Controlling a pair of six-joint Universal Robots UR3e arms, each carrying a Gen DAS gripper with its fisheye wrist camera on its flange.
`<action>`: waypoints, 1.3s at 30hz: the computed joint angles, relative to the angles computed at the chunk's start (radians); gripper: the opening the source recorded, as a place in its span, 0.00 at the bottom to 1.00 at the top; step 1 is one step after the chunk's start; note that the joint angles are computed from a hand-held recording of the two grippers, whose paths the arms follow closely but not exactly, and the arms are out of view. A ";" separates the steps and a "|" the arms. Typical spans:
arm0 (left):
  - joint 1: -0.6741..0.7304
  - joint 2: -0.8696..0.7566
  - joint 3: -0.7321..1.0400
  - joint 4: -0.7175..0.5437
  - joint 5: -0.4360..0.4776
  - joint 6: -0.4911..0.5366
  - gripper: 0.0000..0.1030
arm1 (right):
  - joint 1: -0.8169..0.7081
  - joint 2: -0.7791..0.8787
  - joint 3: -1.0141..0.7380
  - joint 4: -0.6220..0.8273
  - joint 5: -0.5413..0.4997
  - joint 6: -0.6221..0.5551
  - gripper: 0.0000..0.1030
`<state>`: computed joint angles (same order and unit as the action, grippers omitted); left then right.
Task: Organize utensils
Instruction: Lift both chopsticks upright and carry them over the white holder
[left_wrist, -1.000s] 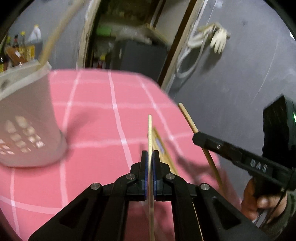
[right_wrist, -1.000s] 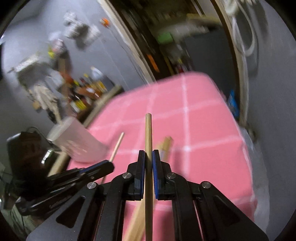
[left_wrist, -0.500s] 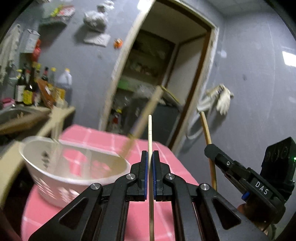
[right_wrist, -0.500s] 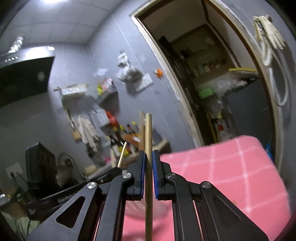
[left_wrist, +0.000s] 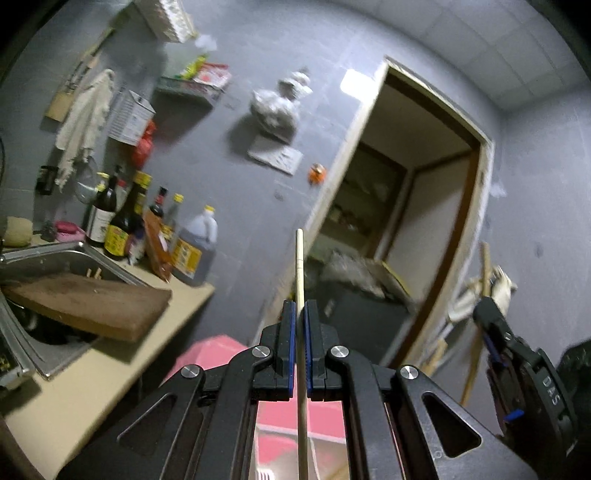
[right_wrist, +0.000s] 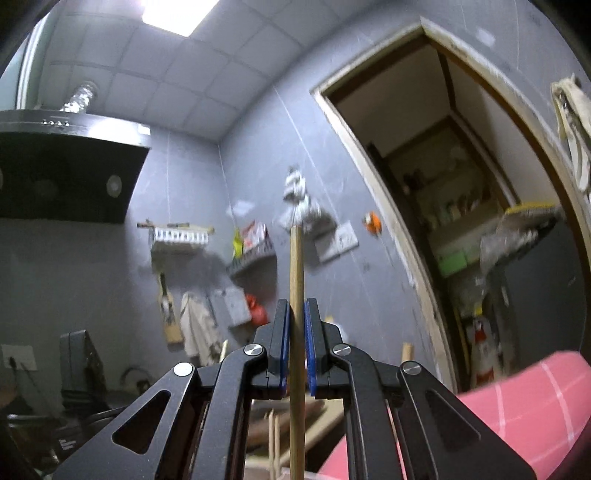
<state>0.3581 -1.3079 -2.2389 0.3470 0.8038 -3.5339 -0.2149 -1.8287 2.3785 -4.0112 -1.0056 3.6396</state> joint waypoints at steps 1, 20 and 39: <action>0.007 -0.017 0.003 0.034 0.007 -0.016 0.02 | 0.032 0.041 -0.016 -0.039 -0.047 -0.003 0.06; -0.045 -0.252 -0.005 0.320 0.196 -0.091 0.02 | 0.244 0.353 -0.115 -0.276 -0.442 -0.155 0.06; -0.174 -0.312 -0.126 0.440 0.305 0.056 0.02 | 0.247 0.304 -0.030 -0.161 -0.402 -0.230 0.06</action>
<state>0.1845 -1.6198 -2.3647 0.7873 1.1089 -3.4781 0.0325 -1.5251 2.3482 -4.1720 -1.4080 3.4094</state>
